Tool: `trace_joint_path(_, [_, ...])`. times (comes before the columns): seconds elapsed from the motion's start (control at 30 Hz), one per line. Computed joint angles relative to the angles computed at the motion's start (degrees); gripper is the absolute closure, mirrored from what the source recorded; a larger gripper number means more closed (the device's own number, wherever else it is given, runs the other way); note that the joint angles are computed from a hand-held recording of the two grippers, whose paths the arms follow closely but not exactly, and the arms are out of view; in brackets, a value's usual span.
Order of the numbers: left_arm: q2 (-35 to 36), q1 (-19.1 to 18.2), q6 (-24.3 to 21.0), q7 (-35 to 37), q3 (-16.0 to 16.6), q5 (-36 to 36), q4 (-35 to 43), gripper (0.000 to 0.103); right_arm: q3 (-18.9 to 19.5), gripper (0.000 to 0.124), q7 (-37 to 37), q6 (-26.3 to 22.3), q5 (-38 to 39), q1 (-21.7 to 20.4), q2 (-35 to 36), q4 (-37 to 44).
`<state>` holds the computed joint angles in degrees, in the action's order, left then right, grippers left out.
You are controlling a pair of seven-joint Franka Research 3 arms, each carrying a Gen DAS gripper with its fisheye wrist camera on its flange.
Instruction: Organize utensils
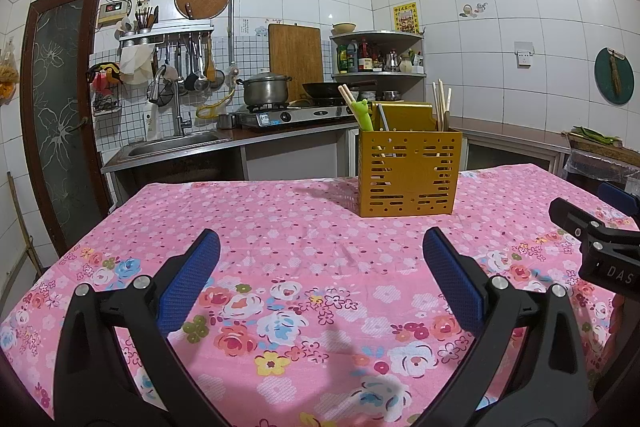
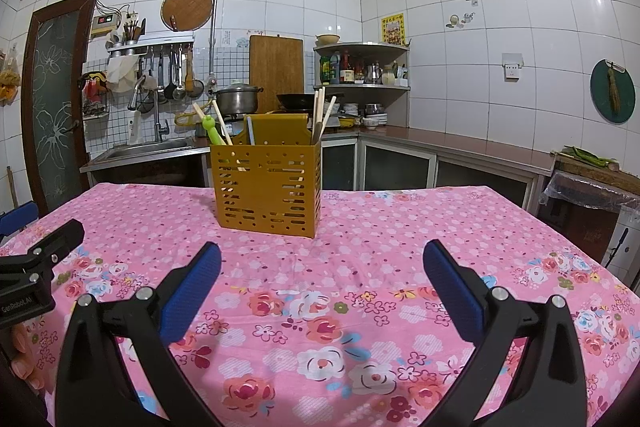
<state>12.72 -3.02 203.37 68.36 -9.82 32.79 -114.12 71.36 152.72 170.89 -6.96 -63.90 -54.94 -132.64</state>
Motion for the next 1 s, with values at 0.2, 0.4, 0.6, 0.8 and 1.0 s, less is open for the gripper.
trace_joint_path(0.2, [0.0,0.0,0.0,0.0,0.0,0.0,0.0,0.005,0.0,0.025,0.1,0.0,-0.1,0.0,0.0,0.0])
trace_joint_path(0.4, [0.0,0.1,0.0,0.0,-0.1,0.0,0.0,0.005,0.0,0.025,0.1,0.0,-0.2,0.0,0.0,0.0])
trace_joint_path(0.6, [-0.1,-0.2,0.0,0.4,0.1,-0.4,-0.1,0.005,0.0,0.025,0.2,-0.1,-0.2,0.1,0.0,0.0])
trace_joint_path(0.8, [0.0,0.2,0.1,-0.2,-0.2,0.3,0.2,0.005,0.0,0.025,0.1,-0.1,-0.2,0.1,0.0,0.1])
trace_joint_path(1.0, [0.0,0.3,0.1,-0.5,-0.2,0.6,0.3,0.005,0.0,0.025,0.1,-0.2,-0.2,0.1,0.0,0.1])
